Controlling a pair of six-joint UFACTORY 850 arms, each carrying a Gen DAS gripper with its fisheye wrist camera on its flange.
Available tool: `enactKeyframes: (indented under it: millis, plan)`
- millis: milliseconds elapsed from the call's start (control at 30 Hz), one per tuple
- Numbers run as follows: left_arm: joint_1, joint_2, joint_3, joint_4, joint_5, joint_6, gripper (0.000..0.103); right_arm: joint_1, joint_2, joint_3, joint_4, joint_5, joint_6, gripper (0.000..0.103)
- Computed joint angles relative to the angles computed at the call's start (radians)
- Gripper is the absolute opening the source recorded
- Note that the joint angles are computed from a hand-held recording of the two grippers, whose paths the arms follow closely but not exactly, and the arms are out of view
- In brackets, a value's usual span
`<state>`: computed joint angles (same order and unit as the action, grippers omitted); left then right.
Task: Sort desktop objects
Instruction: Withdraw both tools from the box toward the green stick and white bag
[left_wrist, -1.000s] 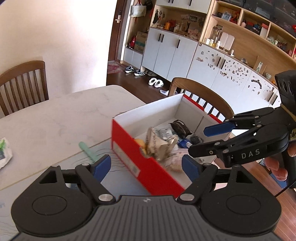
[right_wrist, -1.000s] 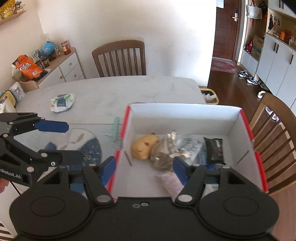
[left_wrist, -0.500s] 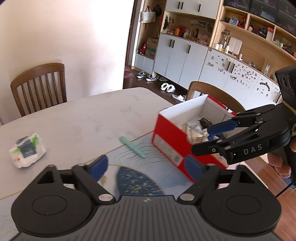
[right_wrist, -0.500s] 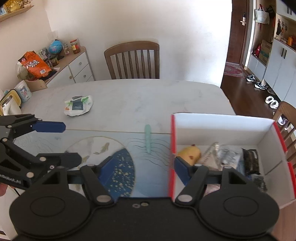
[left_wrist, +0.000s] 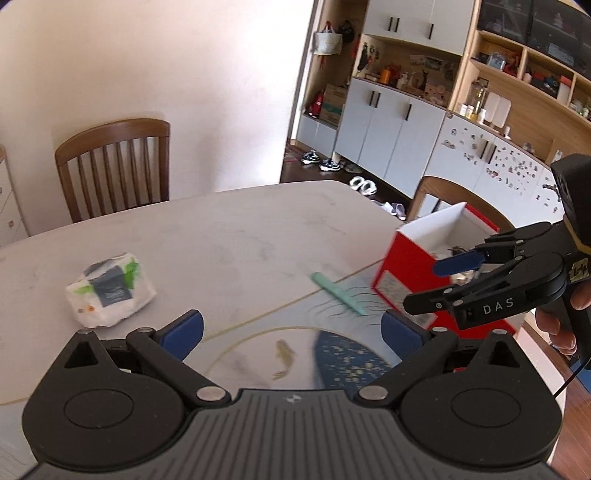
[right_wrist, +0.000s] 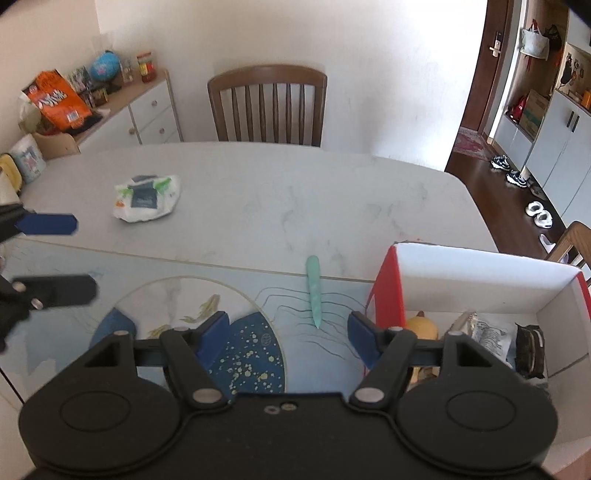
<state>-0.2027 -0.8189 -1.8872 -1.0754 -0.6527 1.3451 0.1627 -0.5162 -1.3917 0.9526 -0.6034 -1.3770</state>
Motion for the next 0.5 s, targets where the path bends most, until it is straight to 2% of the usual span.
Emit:
enactKeyframes:
  millis: [200,500]
  plan:
    - [0.024,-0.075,-0.105,0.038,0.006,-0.044,0.103,0.031,-0.046,-0.039,-0.055,0.030,0.081,0.071]
    - [0.054,-0.256,-0.376,0.119,-0.038,-0.139,0.103,0.067,-0.106,-0.080,-0.083,0.087,0.118,0.071]
